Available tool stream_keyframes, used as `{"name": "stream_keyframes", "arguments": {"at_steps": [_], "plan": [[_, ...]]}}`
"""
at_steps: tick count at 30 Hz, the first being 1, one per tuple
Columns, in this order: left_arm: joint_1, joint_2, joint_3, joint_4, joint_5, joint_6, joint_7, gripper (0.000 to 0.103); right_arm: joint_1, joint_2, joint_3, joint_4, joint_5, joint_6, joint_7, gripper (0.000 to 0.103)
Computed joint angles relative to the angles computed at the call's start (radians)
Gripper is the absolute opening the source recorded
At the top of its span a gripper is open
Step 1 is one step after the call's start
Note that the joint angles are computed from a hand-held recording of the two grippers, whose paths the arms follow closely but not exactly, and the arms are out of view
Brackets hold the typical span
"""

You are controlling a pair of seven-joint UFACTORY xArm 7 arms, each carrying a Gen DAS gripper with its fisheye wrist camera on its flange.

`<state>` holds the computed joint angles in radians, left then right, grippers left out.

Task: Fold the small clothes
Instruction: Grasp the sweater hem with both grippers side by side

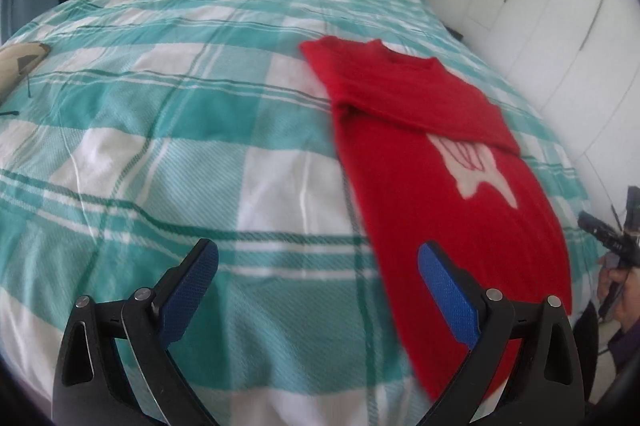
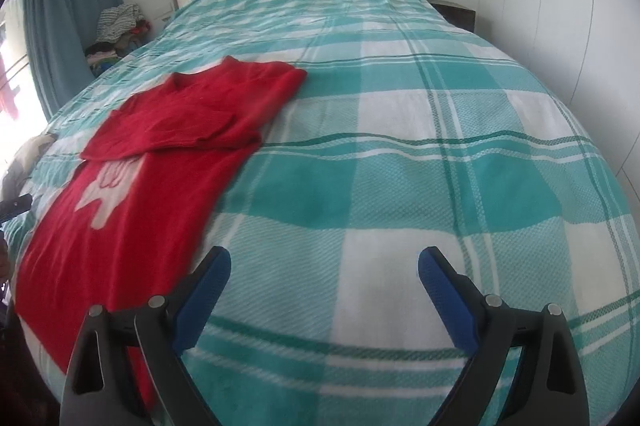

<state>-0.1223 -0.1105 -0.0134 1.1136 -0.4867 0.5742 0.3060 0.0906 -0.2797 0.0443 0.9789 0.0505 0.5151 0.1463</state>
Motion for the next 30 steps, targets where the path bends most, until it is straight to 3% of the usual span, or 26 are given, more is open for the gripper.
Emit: {"name": "stream_keyframes", "arguments": {"at_steps": [3,6,11,14,16,17,18,19,30], "plan": [[-0.033,-0.097,-0.014,-0.100,-0.036,0.053,0.010,0.098,0.100,-0.090,-0.034,-0.066,0.178,0.053,-0.081,0.094],[-0.060,-0.152,-0.027,-0.160,-0.012,0.055,-0.038,0.079,0.168,-0.146,-0.049,-0.122,0.311,0.087,-0.107,0.092],[-0.103,-0.178,-0.023,-0.172,-0.011,0.079,-0.067,0.058,0.226,-0.141,-0.057,-0.146,0.450,0.144,-0.124,0.069],[-0.106,-0.166,-0.039,-0.168,0.042,0.096,-0.108,0.039,0.237,-0.112,-0.044,-0.148,0.493,0.114,-0.142,0.062],[-0.120,-0.161,-0.026,-0.167,0.017,0.111,-0.105,0.014,0.240,-0.086,-0.036,-0.139,0.510,0.095,-0.148,0.049],[-0.122,-0.161,-0.021,-0.165,0.007,0.116,-0.107,0.009,0.238,-0.076,-0.031,-0.133,0.511,0.089,-0.149,0.042],[-0.123,-0.166,-0.016,-0.166,-0.006,0.118,-0.105,0.007,0.231,-0.070,-0.022,-0.126,0.498,0.093,-0.140,0.020],[-0.124,-0.175,-0.010,-0.170,-0.019,0.117,-0.102,0.006,0.223,-0.067,-0.014,-0.121,0.482,0.094,-0.127,0.006],[-0.113,-0.239,0.041,-0.218,-0.097,0.155,-0.089,0.004,0.214,-0.170,-0.022,-0.158,0.429,0.137,-0.113,0.004]]}}
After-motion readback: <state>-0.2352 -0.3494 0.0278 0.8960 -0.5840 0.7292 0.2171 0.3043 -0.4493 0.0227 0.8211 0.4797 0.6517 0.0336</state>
